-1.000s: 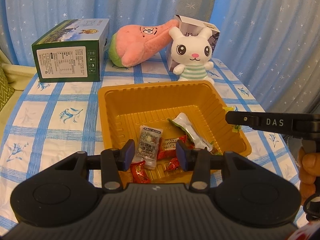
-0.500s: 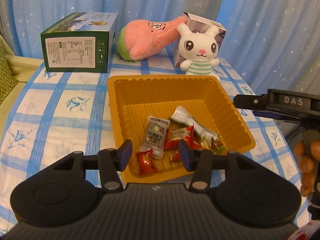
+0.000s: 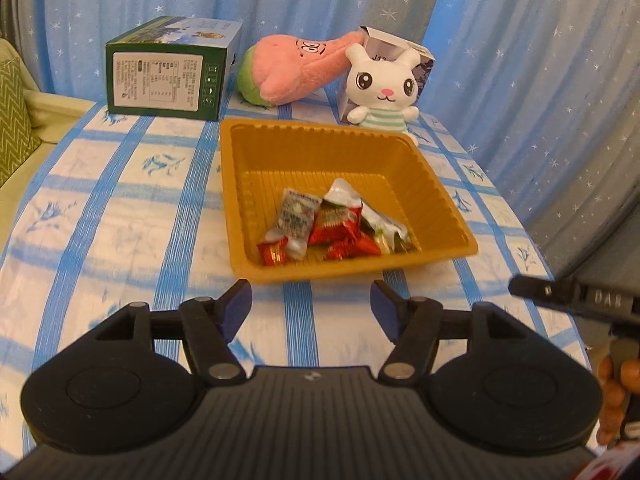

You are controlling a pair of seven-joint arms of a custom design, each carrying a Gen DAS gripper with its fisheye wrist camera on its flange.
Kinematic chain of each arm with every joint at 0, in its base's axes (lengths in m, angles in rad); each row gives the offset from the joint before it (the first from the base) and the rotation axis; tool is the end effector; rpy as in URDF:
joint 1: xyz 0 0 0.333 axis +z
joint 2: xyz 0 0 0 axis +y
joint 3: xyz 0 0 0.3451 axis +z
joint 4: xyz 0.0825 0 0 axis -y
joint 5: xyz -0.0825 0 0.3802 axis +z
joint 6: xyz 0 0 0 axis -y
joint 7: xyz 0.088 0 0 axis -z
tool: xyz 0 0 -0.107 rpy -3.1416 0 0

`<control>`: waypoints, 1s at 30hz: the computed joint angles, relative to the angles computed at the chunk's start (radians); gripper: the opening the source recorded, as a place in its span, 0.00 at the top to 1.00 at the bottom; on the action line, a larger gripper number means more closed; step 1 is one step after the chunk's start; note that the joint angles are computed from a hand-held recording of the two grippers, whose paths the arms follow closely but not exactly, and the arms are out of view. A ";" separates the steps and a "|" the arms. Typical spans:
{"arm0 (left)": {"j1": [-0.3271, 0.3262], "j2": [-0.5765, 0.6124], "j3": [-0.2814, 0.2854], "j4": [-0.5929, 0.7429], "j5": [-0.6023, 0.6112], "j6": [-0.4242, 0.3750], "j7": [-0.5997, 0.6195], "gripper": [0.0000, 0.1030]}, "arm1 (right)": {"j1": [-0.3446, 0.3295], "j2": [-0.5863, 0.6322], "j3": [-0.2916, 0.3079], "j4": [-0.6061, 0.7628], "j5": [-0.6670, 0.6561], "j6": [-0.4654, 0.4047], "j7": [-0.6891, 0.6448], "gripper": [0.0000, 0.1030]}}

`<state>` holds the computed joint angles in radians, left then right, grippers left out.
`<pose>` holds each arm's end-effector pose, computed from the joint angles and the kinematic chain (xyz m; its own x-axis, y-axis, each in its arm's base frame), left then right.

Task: Organize snacks
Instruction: 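Move both tools back toward the last candies on the table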

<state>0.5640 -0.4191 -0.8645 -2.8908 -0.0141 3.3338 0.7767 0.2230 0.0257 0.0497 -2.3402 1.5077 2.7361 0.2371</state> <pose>0.3684 -0.1098 0.3780 0.3215 -0.9159 0.2403 -0.6372 -0.3969 -0.6606 0.5029 0.1005 0.3689 0.3801 -0.8342 -0.3996 -0.7805 -0.0574 -0.6225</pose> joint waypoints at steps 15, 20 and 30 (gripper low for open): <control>-0.257 -0.238 0.021 -0.098 0.072 -0.246 -0.224 0.19 | -0.005 -0.257 -0.024 -0.328 0.098 0.048 -0.154 0.30; -0.353 -0.268 0.056 -0.121 0.106 -0.288 -0.288 0.16 | -0.002 -0.311 -0.023 -0.390 0.096 0.056 -0.170 0.30; -0.406 -0.293 0.049 -0.128 0.215 -0.310 -0.417 0.11 | -0.002 -0.374 -0.006 -0.451 0.134 0.081 -0.208 0.30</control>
<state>0.1583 -0.7117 -0.8159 -3.0188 0.2006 3.0237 0.3597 0.2210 -0.3485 0.0435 -2.7913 1.6422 2.8169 0.0290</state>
